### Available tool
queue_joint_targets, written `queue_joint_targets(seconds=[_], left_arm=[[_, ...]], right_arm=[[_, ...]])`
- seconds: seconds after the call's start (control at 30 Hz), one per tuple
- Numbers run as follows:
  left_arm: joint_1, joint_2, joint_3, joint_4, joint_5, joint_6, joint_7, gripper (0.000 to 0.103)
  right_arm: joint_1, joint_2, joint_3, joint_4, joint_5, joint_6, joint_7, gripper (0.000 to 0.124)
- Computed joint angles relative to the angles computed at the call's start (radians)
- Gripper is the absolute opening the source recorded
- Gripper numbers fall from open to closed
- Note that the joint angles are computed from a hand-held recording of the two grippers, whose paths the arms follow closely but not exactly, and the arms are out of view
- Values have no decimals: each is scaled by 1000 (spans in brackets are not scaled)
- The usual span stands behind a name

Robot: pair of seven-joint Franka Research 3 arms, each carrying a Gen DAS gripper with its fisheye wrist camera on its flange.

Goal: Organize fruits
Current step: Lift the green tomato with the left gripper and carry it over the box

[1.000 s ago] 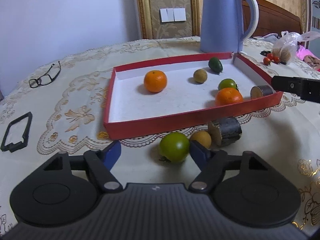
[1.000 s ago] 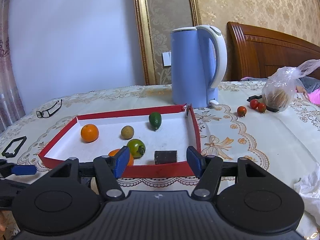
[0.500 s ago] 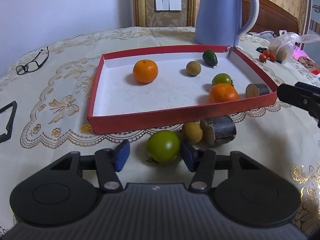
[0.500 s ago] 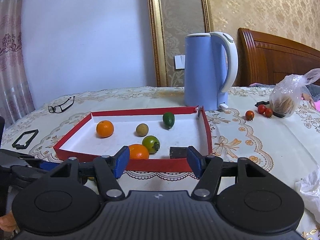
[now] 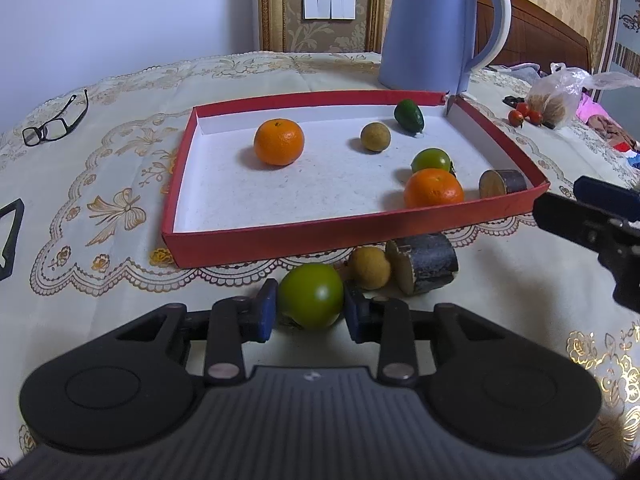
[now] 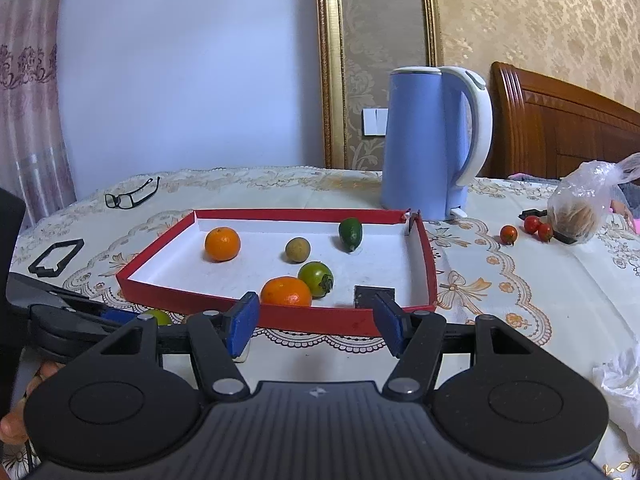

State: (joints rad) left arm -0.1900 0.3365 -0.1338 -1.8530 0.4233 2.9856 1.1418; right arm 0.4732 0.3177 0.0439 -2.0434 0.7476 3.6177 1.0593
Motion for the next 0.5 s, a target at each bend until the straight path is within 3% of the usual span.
queue_joint_targets(seconds=[0.5], left_arm=[[-2,-28,18,-26,22,17,-34,31]], right_arm=[[14,2,-11,2,10,-13,-14,62]])
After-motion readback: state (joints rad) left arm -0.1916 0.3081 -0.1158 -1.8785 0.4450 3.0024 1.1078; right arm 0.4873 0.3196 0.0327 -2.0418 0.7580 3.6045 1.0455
